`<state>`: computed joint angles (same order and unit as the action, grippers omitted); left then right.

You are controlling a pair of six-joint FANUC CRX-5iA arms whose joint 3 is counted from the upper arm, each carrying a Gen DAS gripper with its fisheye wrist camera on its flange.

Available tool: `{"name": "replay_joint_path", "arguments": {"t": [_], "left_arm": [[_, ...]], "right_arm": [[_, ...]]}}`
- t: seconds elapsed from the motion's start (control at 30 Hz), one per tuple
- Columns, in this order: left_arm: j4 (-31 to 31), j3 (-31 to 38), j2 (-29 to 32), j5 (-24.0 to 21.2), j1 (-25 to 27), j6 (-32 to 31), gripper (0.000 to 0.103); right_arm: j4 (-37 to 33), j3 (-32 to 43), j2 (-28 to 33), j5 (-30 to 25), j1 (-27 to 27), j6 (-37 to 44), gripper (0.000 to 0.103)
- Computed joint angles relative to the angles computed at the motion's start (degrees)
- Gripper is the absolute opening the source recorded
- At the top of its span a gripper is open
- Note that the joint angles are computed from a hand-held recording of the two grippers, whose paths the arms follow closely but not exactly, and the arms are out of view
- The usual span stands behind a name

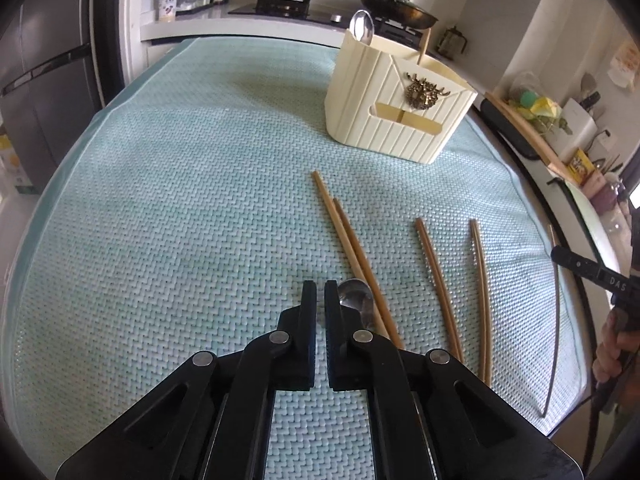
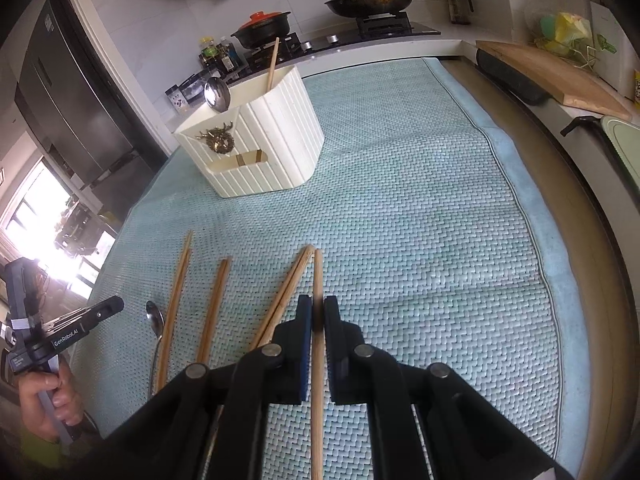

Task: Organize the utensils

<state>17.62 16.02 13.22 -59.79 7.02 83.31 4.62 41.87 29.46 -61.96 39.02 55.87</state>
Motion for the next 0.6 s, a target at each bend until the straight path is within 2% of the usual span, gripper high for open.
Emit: {"name": "replay_joint_path", "arguments": {"t": [0.07,0.1,0.2,0.43,0.5,0.57,0.6], "left_arm": [[0.55,0.06,0.40,-0.36,-0.16,-0.57,0.041],[0.04,-0.32,0.14,0.39,-0.49,-0.96,0.045],[-0.35,0.65,1.40,-1.08,-1.13,-3.55,0.046],[6.36,0.88,5.73,-2.35,-0.51,-10.73,0.052],[8.37,-0.44,5.56,-0.61,-0.51,-13.50,0.048],[10.28,-0.74,6.00,-0.74,-0.37,-15.15,0.018],[10.88,-0.46,6.45,-0.94,-0.41,-15.46,0.007]], "right_arm": [[0.14,0.06,0.16,-0.02,0.08,-0.17,0.006],[0.00,-0.06,0.08,-0.03,0.09,-0.18,0.006],[-0.15,-0.23,0.14,0.31,0.23,-0.27,0.006],[-0.25,-0.87,-0.09,0.65,0.35,-0.65,0.006],[0.00,-1.19,-0.24,0.83,0.39,-1.09,0.006],[0.09,-1.54,-0.40,1.02,0.37,-1.43,0.006],[0.20,-1.82,-0.55,1.15,0.39,-1.66,0.006]]}}
